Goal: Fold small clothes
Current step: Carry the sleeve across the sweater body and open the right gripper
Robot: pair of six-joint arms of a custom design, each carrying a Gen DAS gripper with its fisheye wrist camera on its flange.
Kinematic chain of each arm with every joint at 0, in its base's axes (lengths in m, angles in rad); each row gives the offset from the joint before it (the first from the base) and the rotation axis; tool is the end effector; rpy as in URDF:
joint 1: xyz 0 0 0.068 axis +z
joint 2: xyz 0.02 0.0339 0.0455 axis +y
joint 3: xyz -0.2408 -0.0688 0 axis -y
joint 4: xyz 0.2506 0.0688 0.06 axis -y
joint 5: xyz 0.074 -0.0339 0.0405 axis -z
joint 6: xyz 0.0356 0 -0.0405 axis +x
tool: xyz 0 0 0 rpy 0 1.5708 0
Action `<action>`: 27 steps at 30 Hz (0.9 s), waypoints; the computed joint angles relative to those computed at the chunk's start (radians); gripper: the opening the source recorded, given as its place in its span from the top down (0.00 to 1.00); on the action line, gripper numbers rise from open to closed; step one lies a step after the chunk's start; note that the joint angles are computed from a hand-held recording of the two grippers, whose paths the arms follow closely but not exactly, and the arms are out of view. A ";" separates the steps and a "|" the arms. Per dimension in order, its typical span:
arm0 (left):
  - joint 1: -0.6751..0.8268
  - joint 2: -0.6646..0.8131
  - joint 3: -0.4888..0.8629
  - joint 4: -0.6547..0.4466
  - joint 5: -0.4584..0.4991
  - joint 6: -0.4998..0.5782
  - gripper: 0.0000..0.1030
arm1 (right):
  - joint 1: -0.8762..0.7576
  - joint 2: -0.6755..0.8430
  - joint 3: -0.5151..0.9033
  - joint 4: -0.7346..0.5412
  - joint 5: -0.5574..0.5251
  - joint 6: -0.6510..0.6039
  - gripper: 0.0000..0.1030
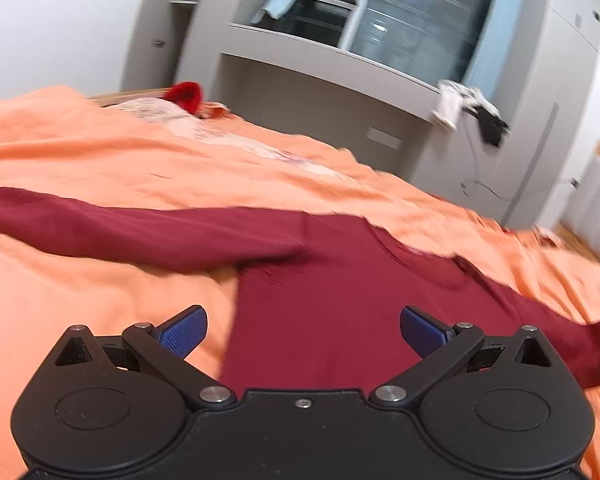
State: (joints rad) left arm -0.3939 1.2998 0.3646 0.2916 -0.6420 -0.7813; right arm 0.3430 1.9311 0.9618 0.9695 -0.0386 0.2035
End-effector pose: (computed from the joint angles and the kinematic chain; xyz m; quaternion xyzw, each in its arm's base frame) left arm 0.2248 -0.0704 0.1180 -0.3018 0.8057 -0.0004 0.5096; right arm 0.3817 0.1378 0.1662 -0.0629 0.7042 0.2039 0.6771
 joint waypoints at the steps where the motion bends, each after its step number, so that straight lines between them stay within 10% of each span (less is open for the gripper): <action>1: 0.019 -0.013 -0.008 -0.001 0.007 -0.003 0.00 | 0.030 0.008 0.016 -0.005 -0.002 -0.017 0.92; 16: 0.187 -0.093 -0.075 -0.026 0.081 -0.062 0.00 | 0.379 0.261 0.206 -0.372 -0.076 -0.376 0.88; 20: 0.175 -0.073 -0.073 -0.016 0.078 -0.054 0.01 | 0.363 0.210 0.135 -0.408 -0.158 -0.392 0.32; 27: 0.127 0.008 -0.053 0.057 0.092 0.014 0.01 | 0.269 0.075 -0.052 -0.367 -0.268 -0.454 0.12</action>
